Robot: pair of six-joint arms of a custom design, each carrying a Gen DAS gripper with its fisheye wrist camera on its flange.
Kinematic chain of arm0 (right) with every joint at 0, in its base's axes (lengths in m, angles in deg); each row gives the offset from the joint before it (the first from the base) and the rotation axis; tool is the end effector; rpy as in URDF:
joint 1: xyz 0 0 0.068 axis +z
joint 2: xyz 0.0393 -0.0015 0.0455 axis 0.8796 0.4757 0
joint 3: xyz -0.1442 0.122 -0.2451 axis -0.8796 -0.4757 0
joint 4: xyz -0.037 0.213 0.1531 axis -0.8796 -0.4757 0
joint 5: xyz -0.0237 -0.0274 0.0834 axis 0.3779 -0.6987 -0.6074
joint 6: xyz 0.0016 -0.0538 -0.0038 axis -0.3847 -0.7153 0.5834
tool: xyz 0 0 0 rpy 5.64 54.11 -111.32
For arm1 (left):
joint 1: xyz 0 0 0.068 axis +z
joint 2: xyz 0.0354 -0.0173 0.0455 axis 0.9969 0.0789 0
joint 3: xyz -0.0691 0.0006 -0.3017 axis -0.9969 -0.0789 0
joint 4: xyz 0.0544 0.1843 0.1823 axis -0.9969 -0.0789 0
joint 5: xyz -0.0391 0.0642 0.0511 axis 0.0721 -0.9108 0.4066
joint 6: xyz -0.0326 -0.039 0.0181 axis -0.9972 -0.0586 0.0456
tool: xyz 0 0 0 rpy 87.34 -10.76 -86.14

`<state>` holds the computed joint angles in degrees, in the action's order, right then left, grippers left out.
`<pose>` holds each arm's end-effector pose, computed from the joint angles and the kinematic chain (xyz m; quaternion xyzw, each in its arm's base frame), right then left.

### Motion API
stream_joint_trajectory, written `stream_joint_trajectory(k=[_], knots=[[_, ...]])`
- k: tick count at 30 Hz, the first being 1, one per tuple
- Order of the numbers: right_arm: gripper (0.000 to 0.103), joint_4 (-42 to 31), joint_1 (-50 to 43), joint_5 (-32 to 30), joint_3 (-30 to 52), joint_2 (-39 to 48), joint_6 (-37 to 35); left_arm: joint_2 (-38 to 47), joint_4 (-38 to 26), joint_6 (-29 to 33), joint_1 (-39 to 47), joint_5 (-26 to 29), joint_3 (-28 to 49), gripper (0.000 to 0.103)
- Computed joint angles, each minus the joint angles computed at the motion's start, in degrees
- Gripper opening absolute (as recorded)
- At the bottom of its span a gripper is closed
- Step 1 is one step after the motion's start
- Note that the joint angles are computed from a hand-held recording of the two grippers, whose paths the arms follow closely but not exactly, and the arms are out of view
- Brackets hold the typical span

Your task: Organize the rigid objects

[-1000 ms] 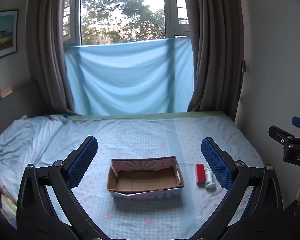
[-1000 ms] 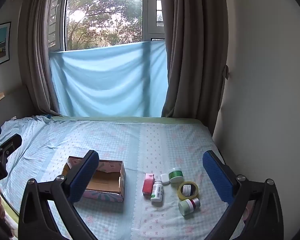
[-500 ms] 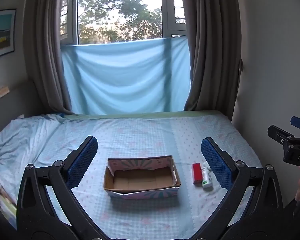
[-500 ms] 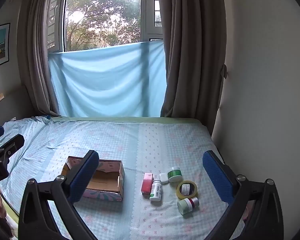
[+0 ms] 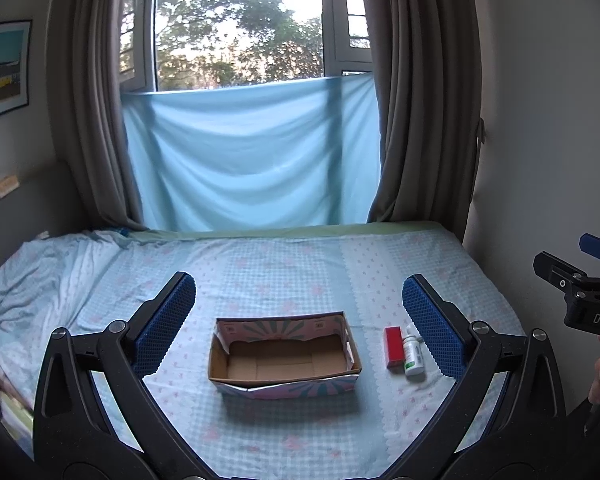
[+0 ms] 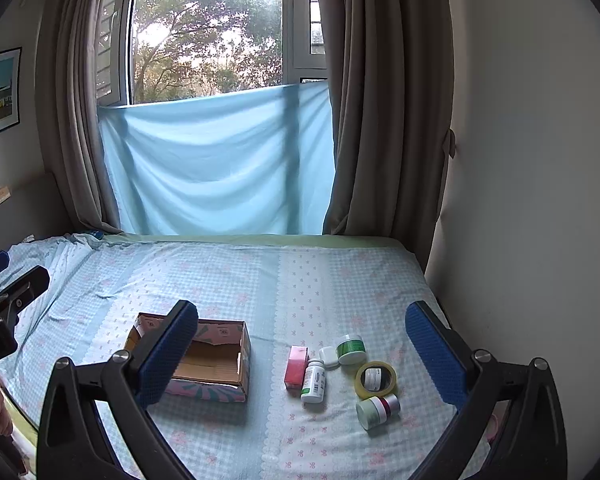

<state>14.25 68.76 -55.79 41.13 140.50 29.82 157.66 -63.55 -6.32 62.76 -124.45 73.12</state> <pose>0.2728 0.0424 0.5333 -0.1669 0.8568 0.0974 0.4781 0.1560 -0.0419 0.5335 -0.1269 0.8408 0.1034 0.5161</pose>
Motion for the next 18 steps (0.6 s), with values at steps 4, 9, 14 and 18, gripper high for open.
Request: stream_joint_trajectory(k=[4,9,14,18], knots=[[0.103,0.16,-0.05,-0.44,-0.24,-0.26,0.19,-0.15,0.18,-0.23,-0.54,-0.58,-0.19,0.103],[0.103,0.04,-0.31,-0.73,0.03,-0.24,0.06,-0.27,0.46,-0.06,-0.59,-0.91,-0.29,0.103],[0.103,1.02,-0.88,-1.32,-0.95,-0.27,-0.18,-0.68,0.73,-0.03,-1.00,-1.37,-0.76,0.103],[0.103,0.95,-0.90,-1.52,-0.75,-0.19,0.01,-0.79,0.79,-0.20,-1.13,-1.46,-0.76,0.103]])
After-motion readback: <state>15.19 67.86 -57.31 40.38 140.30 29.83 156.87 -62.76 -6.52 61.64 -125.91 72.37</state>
